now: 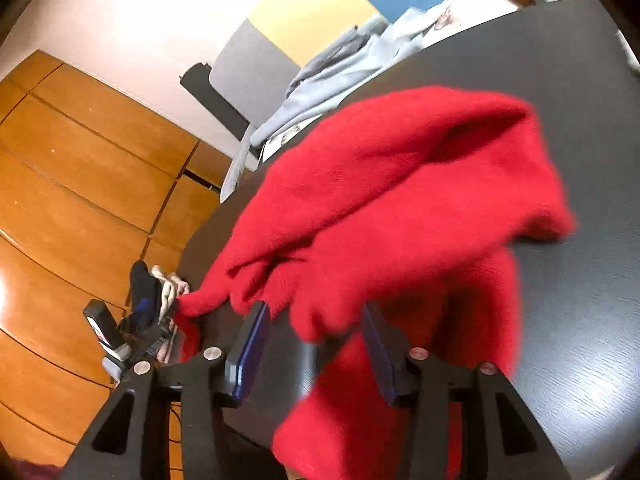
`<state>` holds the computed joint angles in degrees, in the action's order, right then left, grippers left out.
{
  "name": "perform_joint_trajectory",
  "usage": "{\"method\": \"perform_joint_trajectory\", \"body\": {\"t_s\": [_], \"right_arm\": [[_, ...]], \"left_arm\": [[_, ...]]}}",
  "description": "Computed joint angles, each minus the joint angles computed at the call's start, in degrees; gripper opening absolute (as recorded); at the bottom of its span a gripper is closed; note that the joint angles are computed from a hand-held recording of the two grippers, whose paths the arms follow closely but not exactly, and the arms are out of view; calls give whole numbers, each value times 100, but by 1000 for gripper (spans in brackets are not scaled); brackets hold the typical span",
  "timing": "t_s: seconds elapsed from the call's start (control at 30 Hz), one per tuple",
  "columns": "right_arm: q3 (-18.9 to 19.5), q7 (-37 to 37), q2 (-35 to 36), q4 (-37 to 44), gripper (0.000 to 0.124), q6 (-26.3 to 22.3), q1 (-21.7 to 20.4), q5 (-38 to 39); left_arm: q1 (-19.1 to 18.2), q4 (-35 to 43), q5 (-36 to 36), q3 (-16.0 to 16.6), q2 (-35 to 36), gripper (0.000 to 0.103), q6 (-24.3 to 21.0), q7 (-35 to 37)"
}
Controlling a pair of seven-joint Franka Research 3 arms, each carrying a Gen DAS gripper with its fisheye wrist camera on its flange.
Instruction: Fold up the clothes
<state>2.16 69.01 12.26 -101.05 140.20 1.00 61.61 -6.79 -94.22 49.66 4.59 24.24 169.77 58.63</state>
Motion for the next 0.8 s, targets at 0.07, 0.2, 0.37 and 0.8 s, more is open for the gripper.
{"method": "perform_joint_trajectory", "body": {"t_s": [0.07,0.2,0.37,0.8], "right_arm": [[-36,624,493,443,48,116,170,-537],[105,1468,854,521,49,166,52,-642],[401,973,962,391,16,650,-218,468],[-37,355,-30,-265,38,923,23,-357]], "left_arm": [[-71,262,66,-117,272,101,-6,363],[-329,1170,-101,-170,1008,101,-567,939],[62,2311,-1510,-964,1874,66,-1485,2129],[632,1429,-3478,-1366,938,4,-915,2935]]}}
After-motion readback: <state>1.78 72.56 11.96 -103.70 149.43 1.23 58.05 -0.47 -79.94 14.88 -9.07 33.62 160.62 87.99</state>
